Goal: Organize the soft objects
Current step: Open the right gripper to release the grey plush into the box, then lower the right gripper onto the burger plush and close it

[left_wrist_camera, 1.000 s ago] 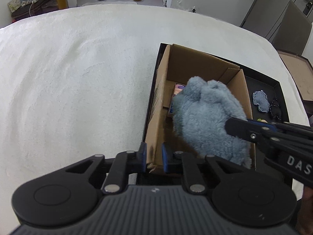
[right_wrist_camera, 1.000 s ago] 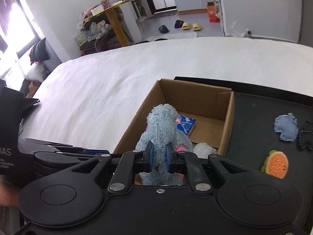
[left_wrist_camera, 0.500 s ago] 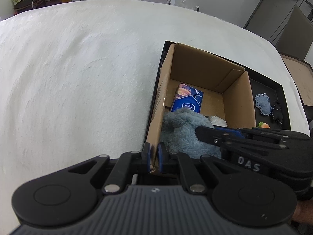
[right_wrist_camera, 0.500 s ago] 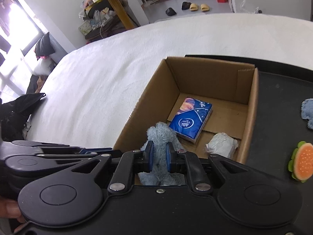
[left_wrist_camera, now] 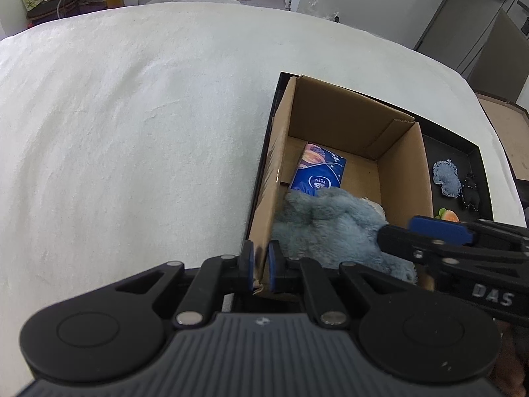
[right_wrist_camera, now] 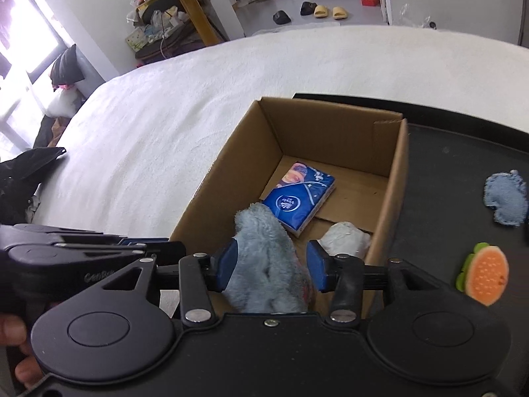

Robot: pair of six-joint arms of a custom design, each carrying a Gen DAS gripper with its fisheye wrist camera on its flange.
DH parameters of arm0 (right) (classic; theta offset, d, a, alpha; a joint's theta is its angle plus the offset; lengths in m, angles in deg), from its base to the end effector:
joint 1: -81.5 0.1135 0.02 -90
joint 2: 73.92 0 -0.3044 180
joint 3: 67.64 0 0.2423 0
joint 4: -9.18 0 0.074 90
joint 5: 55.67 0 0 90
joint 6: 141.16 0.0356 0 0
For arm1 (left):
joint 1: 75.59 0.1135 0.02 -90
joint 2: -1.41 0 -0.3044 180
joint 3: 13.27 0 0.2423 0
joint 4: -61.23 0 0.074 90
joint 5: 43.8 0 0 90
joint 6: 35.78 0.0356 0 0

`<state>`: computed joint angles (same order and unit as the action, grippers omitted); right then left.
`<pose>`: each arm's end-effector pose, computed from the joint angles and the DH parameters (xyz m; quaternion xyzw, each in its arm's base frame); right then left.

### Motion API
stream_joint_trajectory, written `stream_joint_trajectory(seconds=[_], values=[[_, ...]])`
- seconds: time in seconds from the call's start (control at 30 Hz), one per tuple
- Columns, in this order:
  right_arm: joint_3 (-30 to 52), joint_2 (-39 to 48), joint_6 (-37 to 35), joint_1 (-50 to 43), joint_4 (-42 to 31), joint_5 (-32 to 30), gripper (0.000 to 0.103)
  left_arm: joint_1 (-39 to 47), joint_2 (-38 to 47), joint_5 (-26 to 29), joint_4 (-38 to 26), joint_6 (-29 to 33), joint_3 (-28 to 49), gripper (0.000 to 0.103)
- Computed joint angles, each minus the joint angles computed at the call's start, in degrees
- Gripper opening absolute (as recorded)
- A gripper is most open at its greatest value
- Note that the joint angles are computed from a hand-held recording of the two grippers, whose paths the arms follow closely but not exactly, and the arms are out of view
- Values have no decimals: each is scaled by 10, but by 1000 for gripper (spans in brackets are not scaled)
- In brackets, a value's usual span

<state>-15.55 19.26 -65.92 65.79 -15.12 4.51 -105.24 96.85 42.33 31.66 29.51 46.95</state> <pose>0.2581 -0.0542 0.1628 -0.0470 0.9446 0.1884 0.2648 0.2562 -0.1431 0.1777 0.0347 0.9748 -0.0703 0.2091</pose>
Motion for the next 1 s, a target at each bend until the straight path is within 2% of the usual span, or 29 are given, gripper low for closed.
stream_joint_trajectory(seconds=[0.3, 0.57, 0.67, 0.73, 0.83, 1.0], values=[[-13, -61, -36, -70, -47, -36, 51, -15, -33, -30, 20, 5, -21, 9], [-30, -81, -65, -152, -34, -69, 54, -60, -52, -104, 5, -5, -18, 14], [-29, -70, -78, -187, -27, -81, 58, -74, -45, -133, -18, -20, -5, 28], [-31, -59, -88, -206, -16, -85, 59, -83, -47, -153, -22, -24, -4, 40], [-31, -37, -96, -231, 3, -89, 59, -91, -42, -162, -34, -20, 5, 51], [-44, 3, -85, -265, 73, -87, 65, -108, -28, -182, -63, -9, 31, 58]])
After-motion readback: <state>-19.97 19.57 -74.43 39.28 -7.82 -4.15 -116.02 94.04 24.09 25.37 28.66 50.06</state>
